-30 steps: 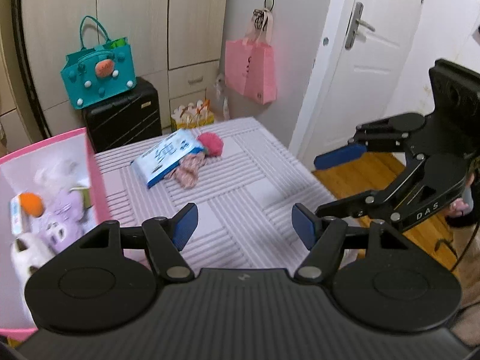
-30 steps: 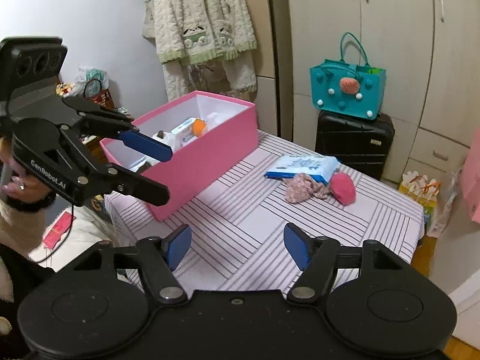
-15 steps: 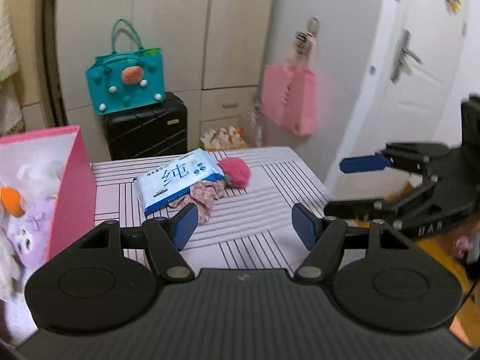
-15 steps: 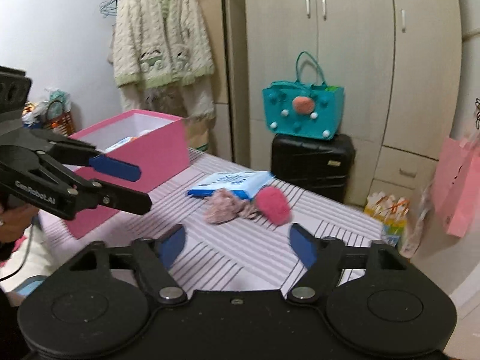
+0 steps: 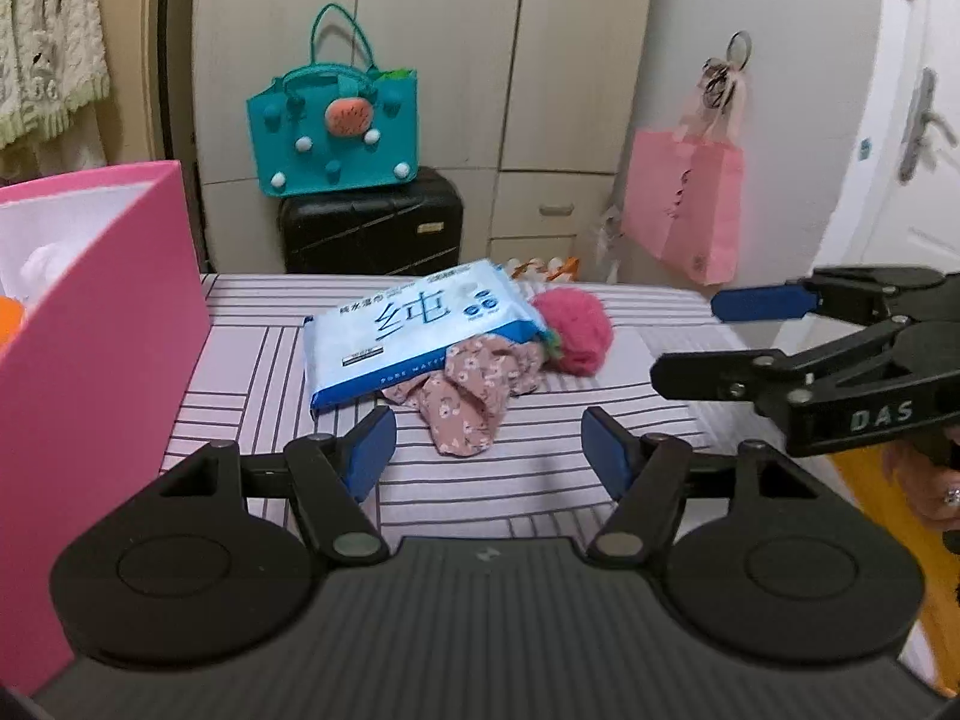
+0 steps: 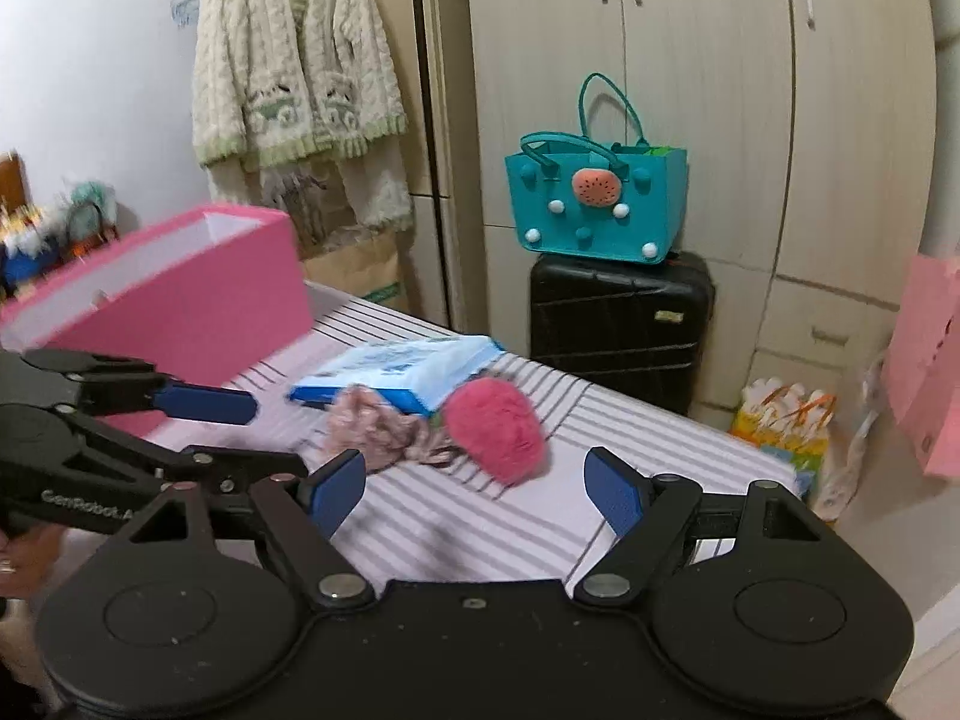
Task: Organize soft objects
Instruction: 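Move both open tools toward the floral cloth and pink puff on the table, then close the left tool on the floral cloth while the right tool closes on the pink puff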
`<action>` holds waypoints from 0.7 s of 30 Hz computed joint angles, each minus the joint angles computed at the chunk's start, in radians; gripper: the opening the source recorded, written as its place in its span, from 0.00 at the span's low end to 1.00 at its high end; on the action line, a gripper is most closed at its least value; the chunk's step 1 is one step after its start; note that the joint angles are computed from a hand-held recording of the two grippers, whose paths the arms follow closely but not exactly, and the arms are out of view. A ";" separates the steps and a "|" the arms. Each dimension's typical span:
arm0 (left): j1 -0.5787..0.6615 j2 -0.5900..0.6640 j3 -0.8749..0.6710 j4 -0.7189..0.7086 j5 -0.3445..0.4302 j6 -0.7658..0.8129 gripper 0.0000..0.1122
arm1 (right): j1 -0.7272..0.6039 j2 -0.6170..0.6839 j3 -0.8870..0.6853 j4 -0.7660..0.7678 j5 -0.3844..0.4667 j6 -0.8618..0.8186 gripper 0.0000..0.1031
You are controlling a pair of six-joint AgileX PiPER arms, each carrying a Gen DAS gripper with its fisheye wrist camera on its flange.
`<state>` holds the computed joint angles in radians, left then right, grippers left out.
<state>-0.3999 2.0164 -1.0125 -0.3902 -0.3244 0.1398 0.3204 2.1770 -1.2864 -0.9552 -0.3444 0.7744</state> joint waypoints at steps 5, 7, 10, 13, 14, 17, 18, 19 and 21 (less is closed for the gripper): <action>-0.004 0.088 -0.123 -0.296 0.031 0.269 0.57 | 0.004 0.090 -0.116 -0.083 0.014 0.043 0.81; -0.002 0.108 -0.158 -0.389 0.046 0.360 0.57 | -0.009 0.124 -0.168 -0.181 -0.007 0.143 0.81; 0.008 0.128 -0.188 -0.407 0.062 0.372 0.57 | -0.028 0.171 -0.243 -0.313 -0.038 0.271 0.79; 0.017 0.150 -0.223 -0.427 0.106 0.384 0.57 | -0.050 0.217 -0.318 -0.439 -0.083 0.395 0.76; 0.017 0.155 -0.228 -0.433 0.113 0.379 0.57 | -0.060 0.232 -0.342 -0.477 -0.110 0.436 0.76; -0.007 0.168 -0.223 -0.427 0.054 0.372 0.57 | -0.088 0.270 -0.399 -0.551 -0.187 0.536 0.75; -0.014 0.174 -0.226 -0.417 0.041 0.371 0.58 | -0.089 0.279 -0.413 -0.565 -0.189 0.562 0.75; -0.015 0.177 -0.229 -0.396 0.043 0.351 0.58 | -0.090 0.289 -0.429 -0.578 -0.185 0.583 0.75; -0.012 0.187 -0.246 -0.369 0.069 0.314 0.59 | -0.092 0.307 -0.462 -0.620 -0.191 0.634 0.71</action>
